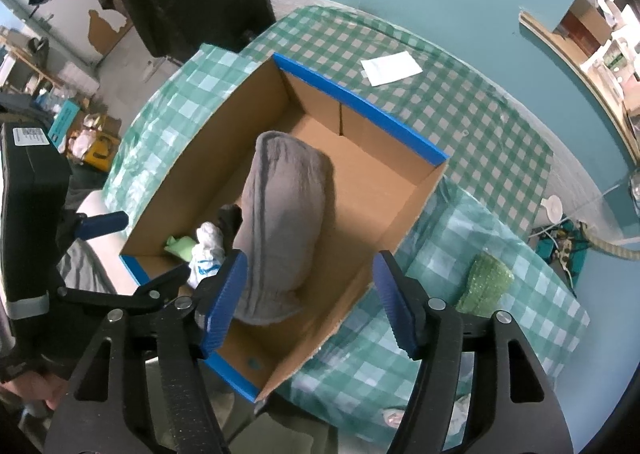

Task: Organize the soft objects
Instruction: 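Move both tools back from the box over the remaining table items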

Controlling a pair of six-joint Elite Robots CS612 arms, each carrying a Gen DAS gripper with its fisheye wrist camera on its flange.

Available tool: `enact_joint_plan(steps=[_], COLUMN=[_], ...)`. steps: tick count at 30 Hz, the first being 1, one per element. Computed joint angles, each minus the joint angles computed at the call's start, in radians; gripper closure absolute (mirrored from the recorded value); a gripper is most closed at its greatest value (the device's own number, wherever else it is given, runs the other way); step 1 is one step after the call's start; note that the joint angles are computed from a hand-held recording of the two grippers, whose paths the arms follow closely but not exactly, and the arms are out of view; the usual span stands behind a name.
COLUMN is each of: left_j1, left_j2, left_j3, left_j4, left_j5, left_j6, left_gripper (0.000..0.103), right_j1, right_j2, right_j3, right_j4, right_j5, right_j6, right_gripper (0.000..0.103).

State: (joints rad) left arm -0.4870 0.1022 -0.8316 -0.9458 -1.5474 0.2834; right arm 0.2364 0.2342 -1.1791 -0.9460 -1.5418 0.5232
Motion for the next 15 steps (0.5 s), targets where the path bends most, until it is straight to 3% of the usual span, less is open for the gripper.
enact_joint_plan(steps=[15], left_j1=[-0.023], left_j2=[0.005], left_j3=[-0.047], left_j4=[0.009], left_j5=[-0.021], left_j6=[0.048], left_gripper=[0.023], right_j1=[-0.013], right_j2=[0.031], right_j3=[-0.131], right_j4=[0.06], right_j5=[-0.026], right_j6=[0.094], right_gripper=[0.036])
